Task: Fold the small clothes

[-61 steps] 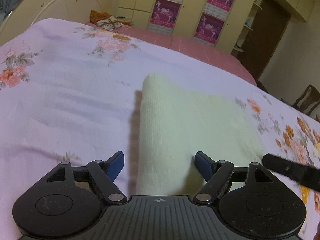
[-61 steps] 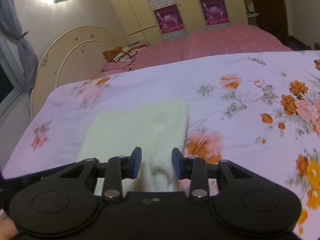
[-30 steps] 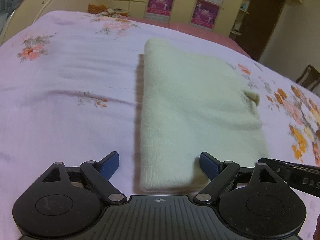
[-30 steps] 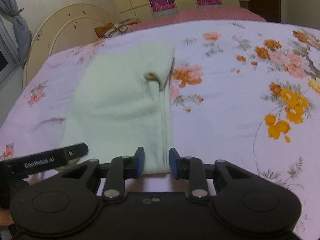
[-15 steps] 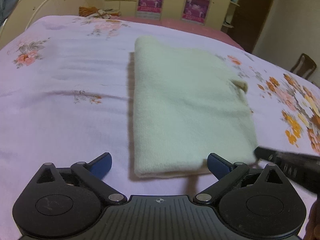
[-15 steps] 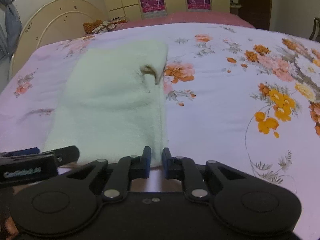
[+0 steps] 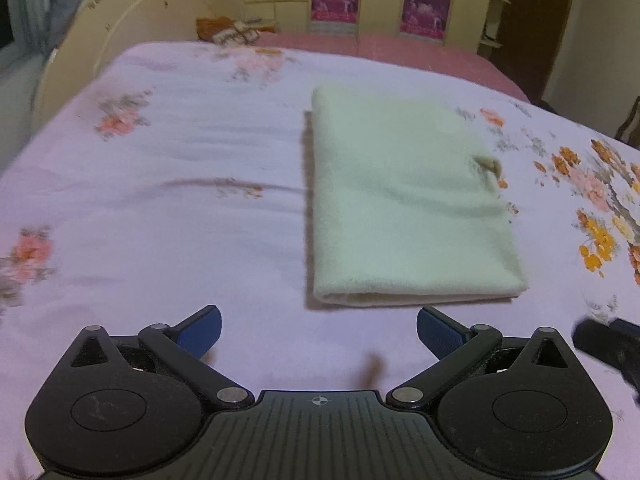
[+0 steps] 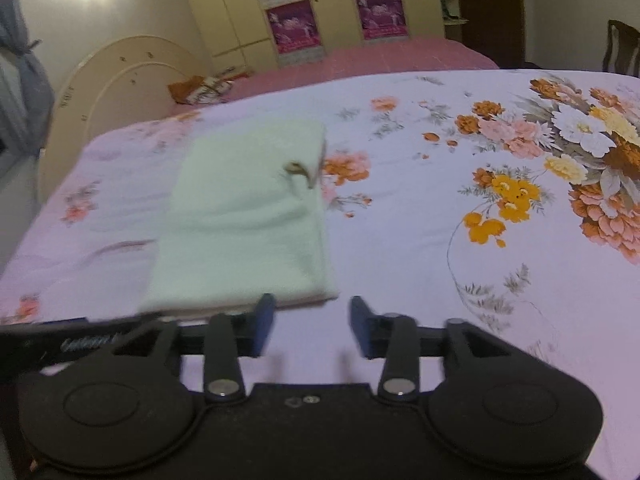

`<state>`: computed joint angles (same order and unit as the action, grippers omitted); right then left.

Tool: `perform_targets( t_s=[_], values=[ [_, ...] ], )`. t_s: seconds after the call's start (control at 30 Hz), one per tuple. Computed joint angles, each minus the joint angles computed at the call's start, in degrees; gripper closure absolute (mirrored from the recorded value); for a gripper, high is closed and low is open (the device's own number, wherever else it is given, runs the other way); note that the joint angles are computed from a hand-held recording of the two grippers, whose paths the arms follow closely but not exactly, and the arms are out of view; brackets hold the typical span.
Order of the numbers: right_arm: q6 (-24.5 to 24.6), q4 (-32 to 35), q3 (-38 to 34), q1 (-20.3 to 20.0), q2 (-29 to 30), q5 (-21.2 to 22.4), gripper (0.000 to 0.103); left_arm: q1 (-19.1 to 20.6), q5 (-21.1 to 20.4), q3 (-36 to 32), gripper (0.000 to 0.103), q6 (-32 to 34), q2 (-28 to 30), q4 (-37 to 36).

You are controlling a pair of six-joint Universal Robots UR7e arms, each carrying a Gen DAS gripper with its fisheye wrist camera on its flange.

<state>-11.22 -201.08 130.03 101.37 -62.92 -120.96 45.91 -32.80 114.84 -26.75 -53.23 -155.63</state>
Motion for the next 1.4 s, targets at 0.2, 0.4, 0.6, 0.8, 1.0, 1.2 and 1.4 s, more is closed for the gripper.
perform_targets(
  t_s=[0.2,0.4,0.6,0.8,1.0,1.2,1.4],
  values=[
    [-0.52,3.14,7.35,1.96,-9.52,2.71,0.038,-7.82,4.07,6.37,0.0,-11.09,-6.81,8.66],
    [0.02,9.99,14.45,4.12,-22.55,5.04,0.028,-19.24,5.91,9.75,0.0,-32.79,-14.49,33.82],
    [2.07,11.06,17.42,12.98,-30.43,-3.03,0.019,-29.71,1.16,10.08,0.0,-47.55,-20.32,51.27],
    [-3.82,-0.49,17.55,23.91,-27.38,-16.74,0.014,-37.19,-0.42,9.08,0.0,-60.0,-23.01,63.56],
    [-5.31,-0.7,18.32,26.02,-29.69,-17.68,0.013,-40.06,-1.69,8.12,0.0,-64.49,-23.79,67.36],
    [-4.97,-0.59,18.76,26.13,-30.76,-17.59,0.013,-41.09,-1.15,7.18,0.0,-66.39,-23.24,70.45],
    [-4.53,-1.12,18.66,26.81,-30.09,-18.75,0.013,-40.57,-0.89,6.59,0.0,-66.14,-22.83,70.14]
  ],
)
